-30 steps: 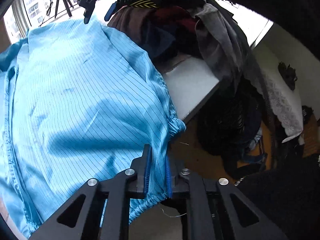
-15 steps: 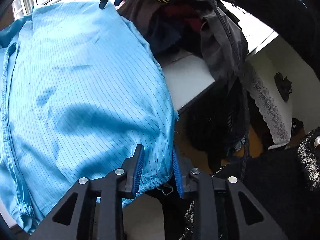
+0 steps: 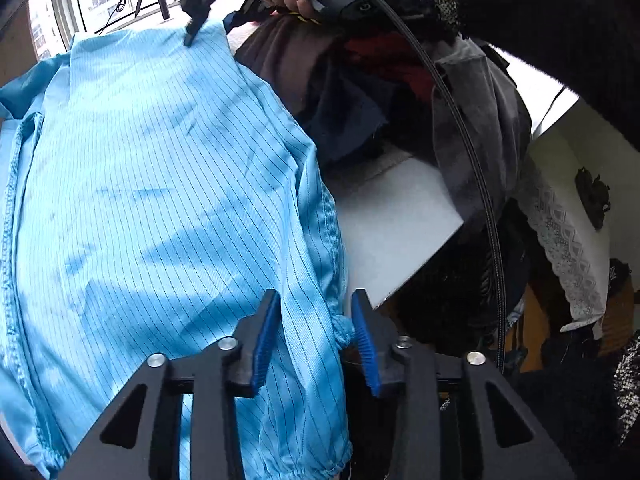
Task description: Fold clothes
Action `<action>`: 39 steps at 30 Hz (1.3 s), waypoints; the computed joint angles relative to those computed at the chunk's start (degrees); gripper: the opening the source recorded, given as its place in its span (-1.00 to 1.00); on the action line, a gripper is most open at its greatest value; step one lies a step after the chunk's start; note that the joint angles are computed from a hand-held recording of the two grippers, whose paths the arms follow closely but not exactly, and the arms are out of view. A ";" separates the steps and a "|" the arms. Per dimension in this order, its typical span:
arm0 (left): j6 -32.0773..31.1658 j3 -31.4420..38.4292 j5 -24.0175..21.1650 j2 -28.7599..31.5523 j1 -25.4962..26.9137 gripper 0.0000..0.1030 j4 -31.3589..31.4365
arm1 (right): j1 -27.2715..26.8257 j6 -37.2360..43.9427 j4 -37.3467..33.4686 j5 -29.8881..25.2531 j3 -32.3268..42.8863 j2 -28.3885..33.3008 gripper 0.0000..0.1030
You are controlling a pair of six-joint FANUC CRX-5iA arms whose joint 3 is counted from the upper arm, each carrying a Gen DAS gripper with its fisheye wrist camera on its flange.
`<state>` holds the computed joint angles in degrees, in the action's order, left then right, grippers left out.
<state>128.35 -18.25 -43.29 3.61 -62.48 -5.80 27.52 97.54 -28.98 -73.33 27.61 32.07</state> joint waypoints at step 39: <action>33.52 -32.57 -11.27 -49.19 9.88 -0.38 2.08 | 9.88 -12.38 5.65 -10.07 35.26 17.17 -0.55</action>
<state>161.86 -50.83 -54.55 -45.59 -52.59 -3.72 37.40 85.17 -23.34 -83.39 62.87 49.24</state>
